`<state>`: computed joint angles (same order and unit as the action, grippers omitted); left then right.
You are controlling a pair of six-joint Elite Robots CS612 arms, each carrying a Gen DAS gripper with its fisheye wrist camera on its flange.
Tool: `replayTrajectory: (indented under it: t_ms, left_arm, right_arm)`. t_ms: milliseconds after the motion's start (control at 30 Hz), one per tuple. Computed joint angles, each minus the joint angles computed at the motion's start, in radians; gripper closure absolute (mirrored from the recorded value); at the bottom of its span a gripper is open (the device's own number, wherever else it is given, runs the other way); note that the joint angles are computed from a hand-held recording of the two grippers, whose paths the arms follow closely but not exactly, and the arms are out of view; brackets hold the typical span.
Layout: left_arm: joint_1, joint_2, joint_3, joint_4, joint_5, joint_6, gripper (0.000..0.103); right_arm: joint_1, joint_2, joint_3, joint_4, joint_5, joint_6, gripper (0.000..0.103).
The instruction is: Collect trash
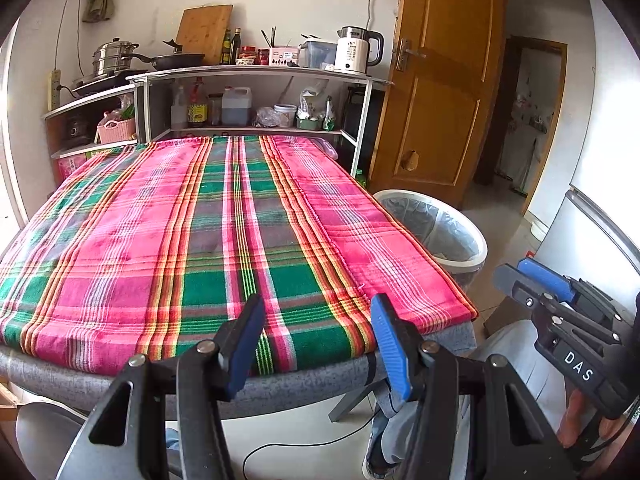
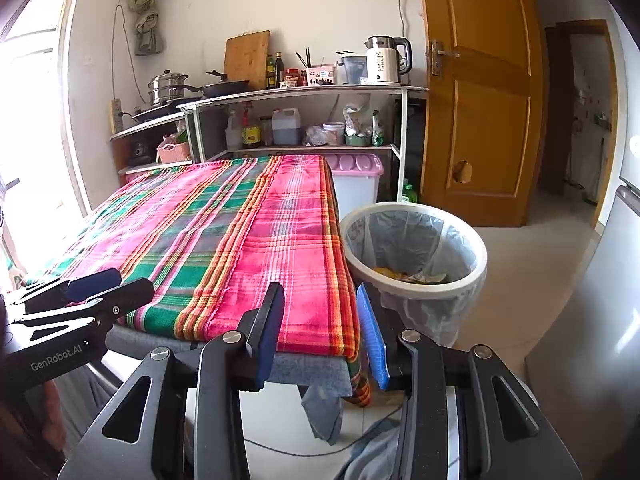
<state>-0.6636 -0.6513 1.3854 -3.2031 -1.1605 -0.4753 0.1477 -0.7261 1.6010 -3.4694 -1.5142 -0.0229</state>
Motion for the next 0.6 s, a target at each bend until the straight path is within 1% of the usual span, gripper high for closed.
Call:
replayTrajectory:
  t_ms: [600]
  left_arm:
    - [-0.001, 0.001, -0.001, 0.0, 0.016, -0.01, 0.046]
  right_arm:
    - [-0.002, 0.005, -0.009, 0.011, 0.004, -0.011, 0.064]
